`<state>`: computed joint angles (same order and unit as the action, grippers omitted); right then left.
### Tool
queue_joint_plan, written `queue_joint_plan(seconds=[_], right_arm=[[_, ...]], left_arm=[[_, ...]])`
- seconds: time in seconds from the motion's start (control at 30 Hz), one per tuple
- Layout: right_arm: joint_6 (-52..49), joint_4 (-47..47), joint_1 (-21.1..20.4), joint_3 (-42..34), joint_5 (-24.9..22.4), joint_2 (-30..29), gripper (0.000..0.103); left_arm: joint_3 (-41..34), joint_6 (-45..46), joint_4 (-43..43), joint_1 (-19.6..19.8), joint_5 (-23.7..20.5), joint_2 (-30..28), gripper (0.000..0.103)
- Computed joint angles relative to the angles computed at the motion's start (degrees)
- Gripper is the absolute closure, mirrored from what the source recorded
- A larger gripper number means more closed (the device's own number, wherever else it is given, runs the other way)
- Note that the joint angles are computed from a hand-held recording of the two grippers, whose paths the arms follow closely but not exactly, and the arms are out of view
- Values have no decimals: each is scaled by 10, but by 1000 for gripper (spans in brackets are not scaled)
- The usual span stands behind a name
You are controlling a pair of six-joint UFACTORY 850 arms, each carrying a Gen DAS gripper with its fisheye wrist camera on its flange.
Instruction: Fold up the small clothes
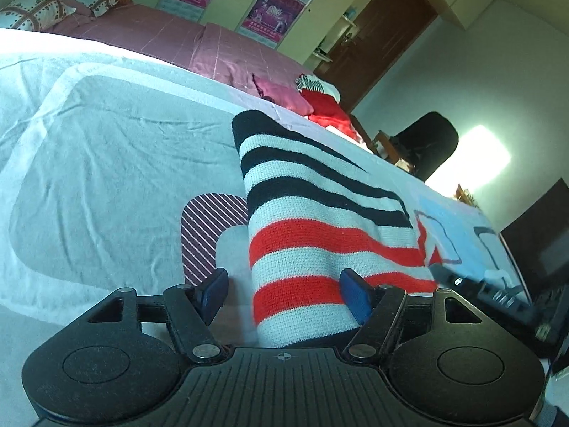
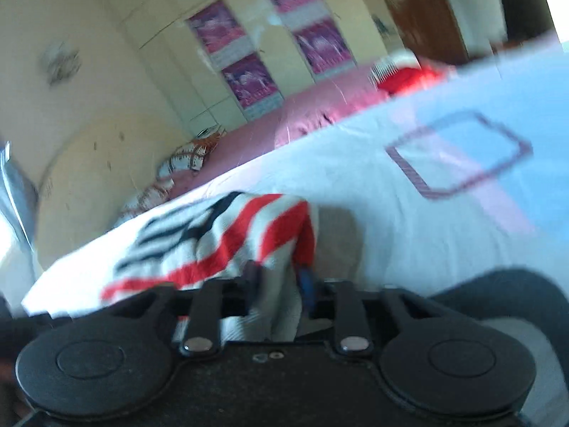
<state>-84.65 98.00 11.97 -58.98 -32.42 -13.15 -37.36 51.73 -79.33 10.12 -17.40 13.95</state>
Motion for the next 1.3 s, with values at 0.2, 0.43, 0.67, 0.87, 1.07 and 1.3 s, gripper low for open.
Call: queue_joint_plan(seconds=[0.2,0.43,0.67,0.87,1.07,1.3], right_arm=[[145,-84,-78,11,-154,8,8],[252,-190,-100,-13,-258,-26,6],[280,-234,-77,-53,-262,-41,5],[255,-244,-58,-86,-263,-68,24],[193,-256,-31,-109,-252,-80,28],[133,-193,-33,-70,-238,-61,63]], left_arm=[[13,12,8,42,-104,29,31],[30,43,-75,79,-215,-7,19],[19,77,-118,84,-268,-49,20],[5,109,-154,75,-277,-78,20],[-17,140,-169,28,-205,-87,31],[-20,167,-186,-3,-150,-66,54]])
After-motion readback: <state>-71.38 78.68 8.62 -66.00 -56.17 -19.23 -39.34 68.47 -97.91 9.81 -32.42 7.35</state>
